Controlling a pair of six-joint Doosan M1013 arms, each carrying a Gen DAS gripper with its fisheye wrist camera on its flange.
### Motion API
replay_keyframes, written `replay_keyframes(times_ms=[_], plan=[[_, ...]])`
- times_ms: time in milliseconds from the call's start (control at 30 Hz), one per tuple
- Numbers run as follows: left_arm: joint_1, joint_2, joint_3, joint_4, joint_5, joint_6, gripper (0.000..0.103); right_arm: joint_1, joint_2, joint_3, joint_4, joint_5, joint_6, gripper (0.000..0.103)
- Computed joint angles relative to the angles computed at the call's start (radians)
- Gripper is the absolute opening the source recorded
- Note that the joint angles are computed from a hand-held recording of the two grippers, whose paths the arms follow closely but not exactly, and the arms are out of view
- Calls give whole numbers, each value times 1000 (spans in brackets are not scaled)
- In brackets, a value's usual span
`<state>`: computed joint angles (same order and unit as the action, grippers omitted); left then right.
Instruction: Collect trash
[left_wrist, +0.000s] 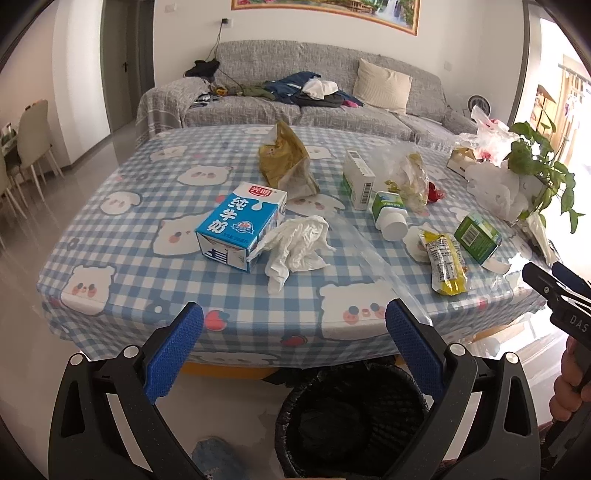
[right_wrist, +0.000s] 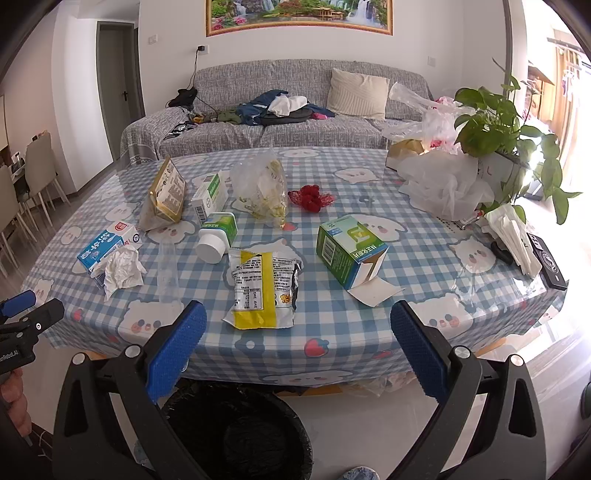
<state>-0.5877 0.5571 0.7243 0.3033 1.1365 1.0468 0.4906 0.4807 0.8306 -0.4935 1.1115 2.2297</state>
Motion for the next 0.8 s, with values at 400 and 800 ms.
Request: replay_keyframes(times_ms=[400,800], plan=[[-4,-4,9,20,-17,-7,96,-1,-1,1,-2,0,3,95],[-5,-8,16,38,-17,-15,96,-1,-1,2,-1,-1,3,95]])
